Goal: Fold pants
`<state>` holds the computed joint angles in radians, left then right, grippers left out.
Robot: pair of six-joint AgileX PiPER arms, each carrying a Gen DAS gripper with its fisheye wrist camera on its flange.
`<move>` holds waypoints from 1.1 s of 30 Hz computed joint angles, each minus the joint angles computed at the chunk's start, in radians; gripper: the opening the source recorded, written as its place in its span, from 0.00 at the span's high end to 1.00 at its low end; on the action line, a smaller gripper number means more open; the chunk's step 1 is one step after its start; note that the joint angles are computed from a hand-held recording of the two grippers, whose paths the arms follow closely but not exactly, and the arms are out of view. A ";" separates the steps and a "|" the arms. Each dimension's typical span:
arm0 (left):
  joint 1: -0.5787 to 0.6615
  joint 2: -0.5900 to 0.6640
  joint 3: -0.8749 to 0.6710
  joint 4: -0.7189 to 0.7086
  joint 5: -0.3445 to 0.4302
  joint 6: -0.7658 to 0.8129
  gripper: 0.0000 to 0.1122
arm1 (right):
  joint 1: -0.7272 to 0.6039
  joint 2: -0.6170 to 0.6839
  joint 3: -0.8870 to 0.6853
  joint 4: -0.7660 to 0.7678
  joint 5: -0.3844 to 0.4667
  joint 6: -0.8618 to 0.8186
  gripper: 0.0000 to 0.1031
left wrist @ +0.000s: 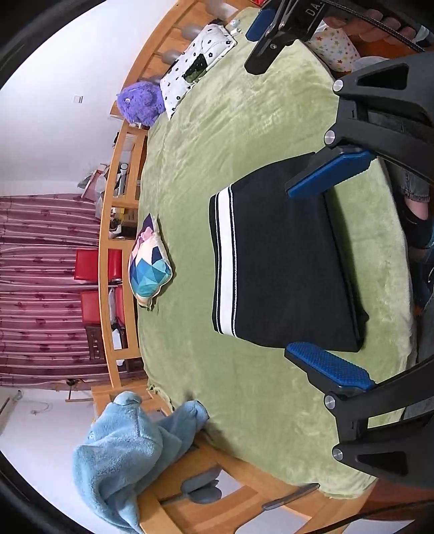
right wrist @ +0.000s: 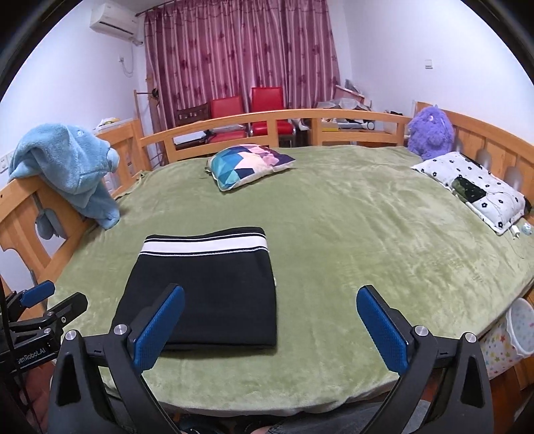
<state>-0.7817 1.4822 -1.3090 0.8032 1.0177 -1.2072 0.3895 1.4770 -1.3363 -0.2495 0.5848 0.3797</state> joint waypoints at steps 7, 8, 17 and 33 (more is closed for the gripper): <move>-0.016 0.017 -0.025 -0.004 0.015 -0.005 0.22 | -0.008 -0.016 0.030 0.011 -0.013 -0.012 0.02; -0.016 0.018 -0.027 -0.005 0.015 -0.005 0.22 | -0.009 -0.015 0.030 0.012 -0.014 -0.013 0.02; -0.022 0.015 -0.032 -0.009 0.018 -0.020 0.22 | 0.000 -0.027 0.053 -0.028 -0.024 0.015 0.02; -0.033 -0.009 -0.015 -0.001 0.027 -0.044 0.22 | 0.026 -0.043 0.050 -0.061 -0.005 0.041 0.02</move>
<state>-0.8144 1.4734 -1.3239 0.8022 1.0443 -1.2511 0.4158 1.4343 -1.2867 -0.3109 0.5794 0.4203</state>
